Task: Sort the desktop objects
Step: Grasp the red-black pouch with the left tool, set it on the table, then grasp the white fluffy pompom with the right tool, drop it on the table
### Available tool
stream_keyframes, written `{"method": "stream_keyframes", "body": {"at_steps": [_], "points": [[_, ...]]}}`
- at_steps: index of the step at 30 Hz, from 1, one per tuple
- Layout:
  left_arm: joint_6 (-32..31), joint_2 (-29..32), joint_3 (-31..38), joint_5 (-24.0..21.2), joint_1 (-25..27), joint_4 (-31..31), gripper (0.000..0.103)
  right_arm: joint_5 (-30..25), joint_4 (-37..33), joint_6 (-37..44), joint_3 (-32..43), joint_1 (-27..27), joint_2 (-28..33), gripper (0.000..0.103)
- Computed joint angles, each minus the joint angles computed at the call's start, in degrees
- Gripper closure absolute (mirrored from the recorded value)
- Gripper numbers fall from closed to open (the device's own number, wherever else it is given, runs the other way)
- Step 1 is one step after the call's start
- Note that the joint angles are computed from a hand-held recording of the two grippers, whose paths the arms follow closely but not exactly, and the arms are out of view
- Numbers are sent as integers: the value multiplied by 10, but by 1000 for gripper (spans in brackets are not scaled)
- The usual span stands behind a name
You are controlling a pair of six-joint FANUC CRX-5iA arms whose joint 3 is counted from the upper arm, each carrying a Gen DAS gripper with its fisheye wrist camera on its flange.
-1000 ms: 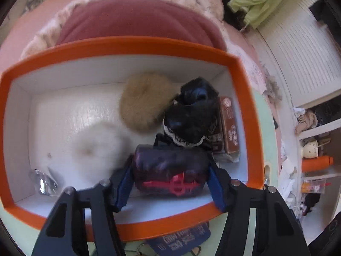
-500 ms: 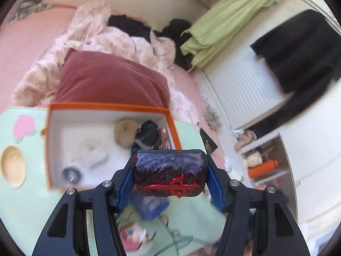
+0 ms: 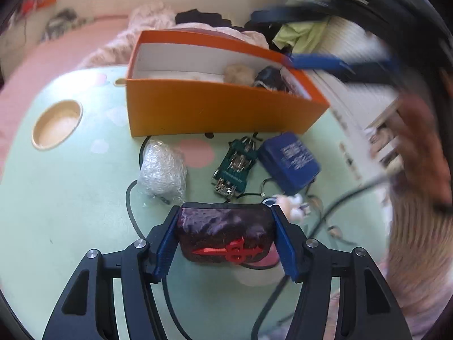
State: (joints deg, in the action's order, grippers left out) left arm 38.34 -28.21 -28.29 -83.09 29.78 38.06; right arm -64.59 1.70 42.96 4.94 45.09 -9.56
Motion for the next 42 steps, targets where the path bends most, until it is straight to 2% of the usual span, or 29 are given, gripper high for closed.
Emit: {"method": "stream_keyframes", "body": {"at_steps": [2, 4, 6, 10, 11, 12, 13, 16, 18, 21, 23, 26, 29, 34, 37, 38, 39, 41, 42], "points": [[-8, -4, -8, -5, 8, 9, 38, -61, 6, 16, 62, -10, 81, 38], [-30, -13, -23, -15, 32, 34, 30, -95, -12, 24, 98, -25, 131, 44], [-51, -25, -39, -19, 55, 64, 18, -106, -44, 30, 116, -41, 160, 46], [-87, -43, -60, -32, 102, 110, 15, -104, -20, 30, 120, -30, 180, 53], [-90, -43, -62, -35, 110, 117, 15, -108, -16, 31, 122, -27, 182, 64], [-91, -42, -63, -37, 117, 121, 15, -114, -17, 31, 125, -26, 184, 79], [-94, -40, -63, -40, 124, 123, 15, -117, -17, 33, 128, -26, 186, 79], [-102, -38, -67, -42, 141, 145, 15, -79, -32, 38, 103, -37, 155, 79], [-99, -41, -65, -46, 153, 159, 15, -26, -25, 31, 61, -36, 104, 79], [-85, -33, -43, -49, 157, 161, 15, 29, 24, 9, -13, -8, 7, 79], [-67, -18, -22, -42, 140, 160, 15, 28, 76, -22, -67, 31, -63, 79], [-53, 15, 23, -44, 99, 162, 15, -20, 123, -67, -132, 88, -136, 79], [-4, 52, 81, -24, 26, 136, 15, -53, 73, -78, -179, 103, -178, 79], [146, 166, 225, 21, -131, 20, 15, 1, 15, -66, -235, 103, -195, 79], [216, 228, 292, 47, -205, -62, 18, 68, 36, -103, -273, 109, -211, 71], [234, 245, 306, 47, -219, -79, 23, 83, 68, -145, -293, 121, -221, 62], [254, 264, 322, 42, -232, -94, 27, 85, 114, -199, -311, 139, -230, 51], [285, 294, 349, 34, -253, -125, 30, 81, 195, -276, -344, 171, -249, 42], [302, 307, 361, 33, -262, -142, 31, 78, 220, -296, -355, 183, -259, 41]]}}
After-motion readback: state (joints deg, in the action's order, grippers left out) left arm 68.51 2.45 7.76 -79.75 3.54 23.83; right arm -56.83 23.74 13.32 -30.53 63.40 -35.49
